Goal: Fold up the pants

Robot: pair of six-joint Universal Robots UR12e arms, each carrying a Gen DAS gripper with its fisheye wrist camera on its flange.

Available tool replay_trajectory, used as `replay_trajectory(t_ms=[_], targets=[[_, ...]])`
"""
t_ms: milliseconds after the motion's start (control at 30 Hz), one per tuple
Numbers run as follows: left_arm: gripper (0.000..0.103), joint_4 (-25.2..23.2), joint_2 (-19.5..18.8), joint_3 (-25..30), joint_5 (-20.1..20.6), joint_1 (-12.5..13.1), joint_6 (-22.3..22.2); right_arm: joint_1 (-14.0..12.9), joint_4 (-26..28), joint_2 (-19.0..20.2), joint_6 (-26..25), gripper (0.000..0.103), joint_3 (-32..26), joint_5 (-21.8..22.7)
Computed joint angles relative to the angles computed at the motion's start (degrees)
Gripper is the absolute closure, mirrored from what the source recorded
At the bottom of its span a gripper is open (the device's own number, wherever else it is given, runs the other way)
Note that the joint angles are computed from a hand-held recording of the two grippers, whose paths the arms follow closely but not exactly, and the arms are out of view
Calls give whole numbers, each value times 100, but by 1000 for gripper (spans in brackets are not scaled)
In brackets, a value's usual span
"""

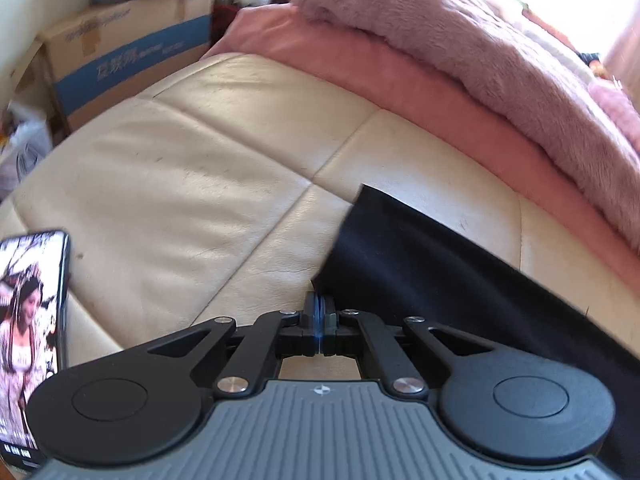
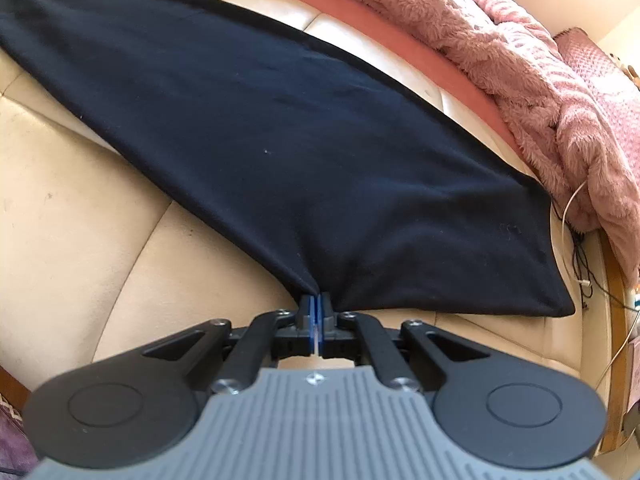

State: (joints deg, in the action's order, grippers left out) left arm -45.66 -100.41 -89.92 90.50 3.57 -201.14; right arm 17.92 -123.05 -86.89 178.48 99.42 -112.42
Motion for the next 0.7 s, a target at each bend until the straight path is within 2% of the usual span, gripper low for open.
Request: replay_trajectory(t_ms=[33, 67, 133, 167, 233, 267, 300, 367, 400, 467, 533, 633, 667, 700], targets=[[103, 11, 25, -21, 201, 0, -177, -14, 20, 2, 23, 103, -8, 30], [103, 18, 63, -53, 216, 55, -408, -32, 42, 2, 48, 103, -20, 69], [102, 120, 189, -195, -396, 280, -945, -66, 110, 8, 85, 103, -59, 143], [98, 182, 241, -259, -677, 358, -1120, -79, 149, 20, 82, 99, -87, 209], [83, 138, 311, -308, -804, 386, -1295, -99, 122, 17, 75, 96, -116, 289], [70, 135, 347, -355, -920, 406, -1496, -107, 25, -3, 128, 85, -106, 346], [61, 194, 382, -437, -1183, 456, -1774, -123, -116, -26, 216, 79, -92, 414], [60, 451, 418, -622, -1648, 529, -2317, -147, -574, -72, 485, 77, -38, 572], [59, 618, 425, -701, -1678, 511, -2560, -151, -750, -63, 603, 75, -40, 643], [51, 985, 418, -804, -1504, 430, -2833, -132, -952, 4, 703, 75, -82, 710], [50, 1130, 373, -799, -1290, 338, -3023, -85, -1193, 104, 661, 75, -101, 677], [50, 1172, 298, -728, -827, 167, -2897, -64, -1601, 237, 795, 75, -95, 686], [56, 1191, 268, -701, -659, 104, -2821, -76, -1732, 279, 909, 75, -88, 755], [68, 1184, 249, -681, -464, 41, -2707, -81, -1793, 313, 981, 75, -95, 800]])
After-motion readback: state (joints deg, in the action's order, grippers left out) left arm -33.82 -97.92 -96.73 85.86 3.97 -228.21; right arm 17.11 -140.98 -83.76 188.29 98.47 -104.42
